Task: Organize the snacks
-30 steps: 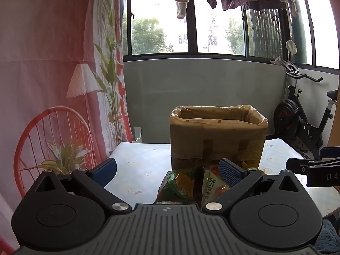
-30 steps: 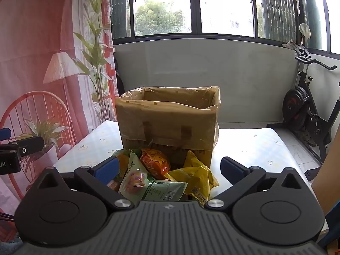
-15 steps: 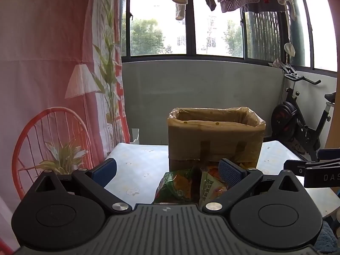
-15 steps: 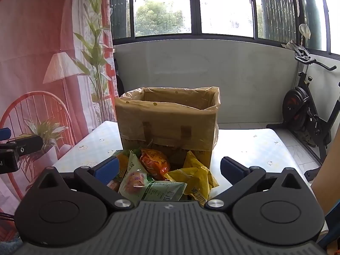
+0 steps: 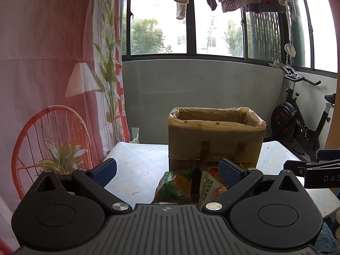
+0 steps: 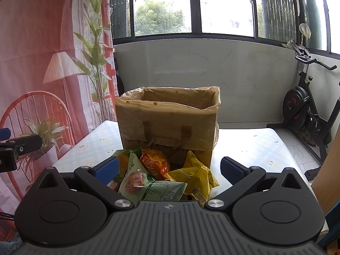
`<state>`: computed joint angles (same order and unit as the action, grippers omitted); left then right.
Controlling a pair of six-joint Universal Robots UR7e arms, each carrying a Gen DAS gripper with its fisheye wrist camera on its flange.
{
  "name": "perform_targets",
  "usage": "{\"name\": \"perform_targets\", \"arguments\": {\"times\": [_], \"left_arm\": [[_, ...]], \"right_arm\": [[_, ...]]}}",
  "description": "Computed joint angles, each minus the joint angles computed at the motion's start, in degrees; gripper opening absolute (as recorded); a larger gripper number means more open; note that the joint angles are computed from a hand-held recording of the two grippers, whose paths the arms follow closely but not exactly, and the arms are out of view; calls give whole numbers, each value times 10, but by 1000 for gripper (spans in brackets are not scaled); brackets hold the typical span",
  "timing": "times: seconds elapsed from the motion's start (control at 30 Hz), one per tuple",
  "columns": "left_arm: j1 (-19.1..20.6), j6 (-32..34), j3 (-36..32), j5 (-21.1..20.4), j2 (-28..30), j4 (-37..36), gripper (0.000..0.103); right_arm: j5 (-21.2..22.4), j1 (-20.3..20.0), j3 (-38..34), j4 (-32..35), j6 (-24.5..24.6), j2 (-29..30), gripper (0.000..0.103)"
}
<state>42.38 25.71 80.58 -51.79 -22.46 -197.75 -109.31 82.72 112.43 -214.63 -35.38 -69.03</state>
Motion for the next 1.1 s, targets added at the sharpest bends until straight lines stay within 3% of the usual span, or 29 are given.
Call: {"name": "perform_targets", "arguments": {"times": [1.1], "left_arm": [[3, -27, 6, -3, -7, 23, 103]], "right_arm": [[-3, -2, -1, 18, 14, -2, 103]]}}
